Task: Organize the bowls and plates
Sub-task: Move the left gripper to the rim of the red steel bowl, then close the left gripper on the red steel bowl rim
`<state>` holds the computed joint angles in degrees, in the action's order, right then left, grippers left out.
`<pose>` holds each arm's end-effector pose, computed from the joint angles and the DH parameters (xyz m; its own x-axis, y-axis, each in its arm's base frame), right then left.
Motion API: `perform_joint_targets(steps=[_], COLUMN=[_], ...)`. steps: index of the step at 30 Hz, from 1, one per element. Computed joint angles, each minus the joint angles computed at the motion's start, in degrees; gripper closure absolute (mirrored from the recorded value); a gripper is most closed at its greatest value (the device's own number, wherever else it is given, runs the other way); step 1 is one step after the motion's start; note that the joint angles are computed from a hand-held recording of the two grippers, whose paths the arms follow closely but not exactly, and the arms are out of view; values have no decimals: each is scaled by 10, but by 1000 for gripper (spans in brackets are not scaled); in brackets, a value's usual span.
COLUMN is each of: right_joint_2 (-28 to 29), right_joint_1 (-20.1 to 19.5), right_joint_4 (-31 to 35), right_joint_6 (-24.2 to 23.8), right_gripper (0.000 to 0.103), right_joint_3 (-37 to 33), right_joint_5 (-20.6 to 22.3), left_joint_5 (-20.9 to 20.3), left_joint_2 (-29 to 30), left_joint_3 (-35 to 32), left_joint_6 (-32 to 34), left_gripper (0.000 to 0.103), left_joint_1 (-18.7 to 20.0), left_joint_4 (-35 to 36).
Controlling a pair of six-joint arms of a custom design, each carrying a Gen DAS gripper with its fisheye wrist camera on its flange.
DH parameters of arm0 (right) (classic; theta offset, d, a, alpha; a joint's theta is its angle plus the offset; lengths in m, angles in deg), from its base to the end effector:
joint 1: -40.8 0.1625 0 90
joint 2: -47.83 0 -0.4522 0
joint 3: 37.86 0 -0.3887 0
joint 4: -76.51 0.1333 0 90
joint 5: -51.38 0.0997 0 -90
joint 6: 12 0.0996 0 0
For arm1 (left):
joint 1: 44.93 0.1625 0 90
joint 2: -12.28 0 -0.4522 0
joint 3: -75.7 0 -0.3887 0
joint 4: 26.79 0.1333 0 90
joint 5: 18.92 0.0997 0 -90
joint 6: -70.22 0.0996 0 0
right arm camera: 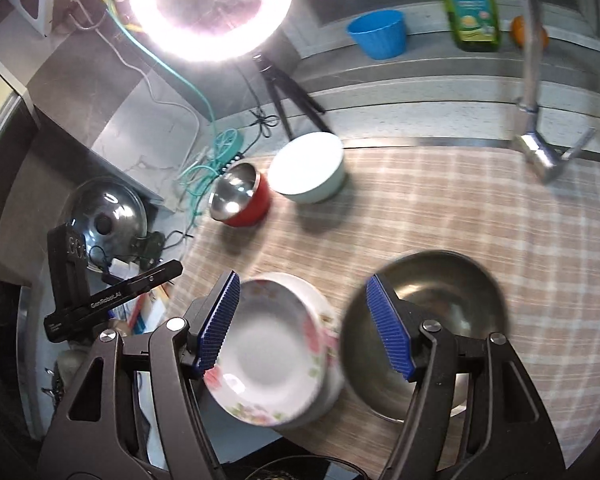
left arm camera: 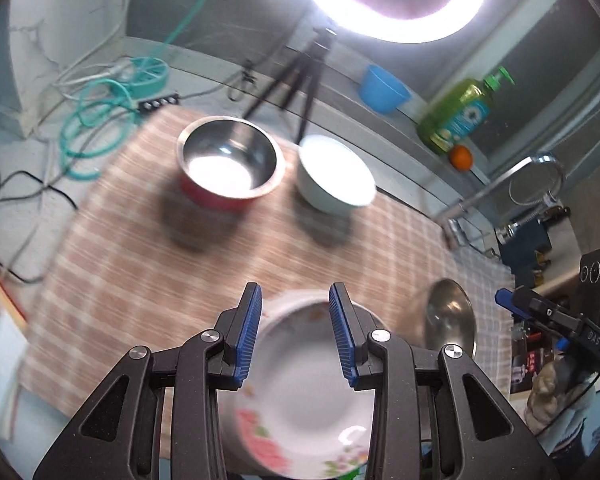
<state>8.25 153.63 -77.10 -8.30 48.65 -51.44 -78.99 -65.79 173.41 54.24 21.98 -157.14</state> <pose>0.3886 -0.6364 0.1023 -0.9455 -0.2620 0.1936 -0.3113 0.9017 -0.3001 -0.0604 -0.6084 0.4288 -0.9339 -0.0662 -0.3513 0.1141 0.8761 -0.4685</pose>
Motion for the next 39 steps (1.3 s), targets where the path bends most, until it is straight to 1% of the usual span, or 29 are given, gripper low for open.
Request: perform_joint_targets(steps=[5, 7, 9, 12, 17, 21, 25, 29, 34, 36, 37, 39], right_joint_2=[64, 91, 118, 160, 227, 264, 299, 333, 358, 368, 373, 380], right_joint_1=[17, 23, 24, 24, 23, 18, 13, 14, 11, 10, 9, 7], right_joint_4=[33, 40, 54, 88, 135, 155, 185, 232, 261, 274, 281, 290], right_joint_6=[27, 35, 47, 68, 94, 119, 134, 130, 130, 128, 127, 127], right_gripper=[34, 35, 41, 44, 50, 56, 57, 63, 67, 71, 72, 79], right_joint_3=[-78, -111, -145, -202, -291, -344, -401, -462, -509, -529, -538, -553], right_joint_5=[20, 11, 15, 27, 16, 10, -3, -19, -25, -28, -29, -27], left_joint_5=[-5, -8, -20, -33, -60, -68, -78, -68, -72, -69, -67, -62], left_joint_2=[22, 39, 52, 72, 112, 143, 174, 193, 204, 205, 206, 208], left_joint_3=[-57, -85, -111, -147, -220, -268, -317, -341, -354, -354, -354, -355], left_joint_6=[49, 68, 84, 104, 124, 133, 134, 141, 132, 134, 135, 138], left_gripper=[70, 70, 70, 70, 70, 71, 71, 72, 73, 77, 82, 85], left_joint_1=[34, 49, 63, 83, 113, 128, 139, 142, 147, 147, 147, 146], left_joint_4=[25, 34, 42, 54, 100, 128, 161, 178, 188, 190, 191, 191])
